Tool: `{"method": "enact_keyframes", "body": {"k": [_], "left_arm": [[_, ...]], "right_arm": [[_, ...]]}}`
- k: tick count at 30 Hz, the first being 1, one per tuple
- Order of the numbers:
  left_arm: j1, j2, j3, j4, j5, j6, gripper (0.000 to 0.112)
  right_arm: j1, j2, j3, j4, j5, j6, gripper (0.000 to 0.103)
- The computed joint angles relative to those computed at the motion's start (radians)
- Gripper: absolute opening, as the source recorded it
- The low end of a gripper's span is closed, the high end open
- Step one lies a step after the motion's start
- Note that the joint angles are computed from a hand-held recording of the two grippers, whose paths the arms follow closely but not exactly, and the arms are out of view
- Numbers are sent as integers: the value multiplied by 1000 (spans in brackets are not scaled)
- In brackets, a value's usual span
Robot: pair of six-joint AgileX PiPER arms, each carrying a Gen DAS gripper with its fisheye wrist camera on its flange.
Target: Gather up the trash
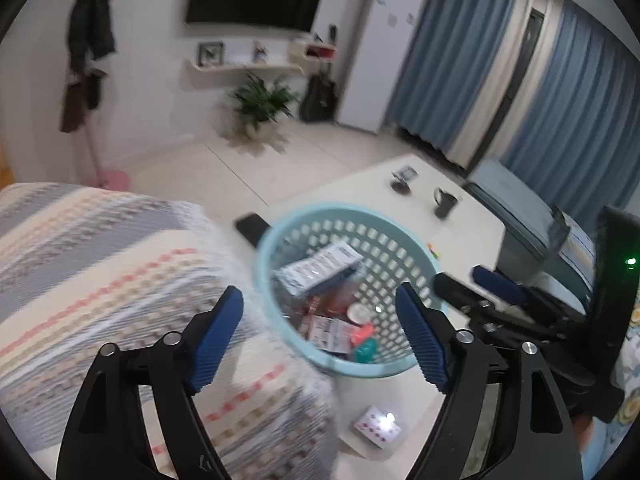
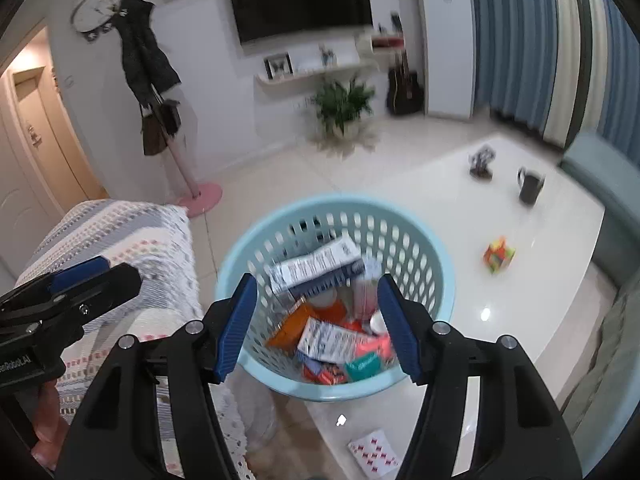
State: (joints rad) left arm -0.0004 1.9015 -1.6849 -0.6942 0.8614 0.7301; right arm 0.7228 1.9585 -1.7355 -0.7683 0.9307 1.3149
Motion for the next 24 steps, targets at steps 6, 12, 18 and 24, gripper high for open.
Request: {"method": "enact_keyframes", "body": {"k": [6,12,18,24], "left_arm": [[78,-172,222,-86,-158,151,85],[128,-336,447,-315,-400,381,88],[169,-346,509,-564,-422,629,92],[158,-378,541,-577,-459,658,94]], "right_arm": [[109,20,-76,-159,132,83,64],[181,25,-83,-282,168,170,66],[226,57,-122,-335,228,186,66],[250,60,-117,-373,279,213,67]]}}
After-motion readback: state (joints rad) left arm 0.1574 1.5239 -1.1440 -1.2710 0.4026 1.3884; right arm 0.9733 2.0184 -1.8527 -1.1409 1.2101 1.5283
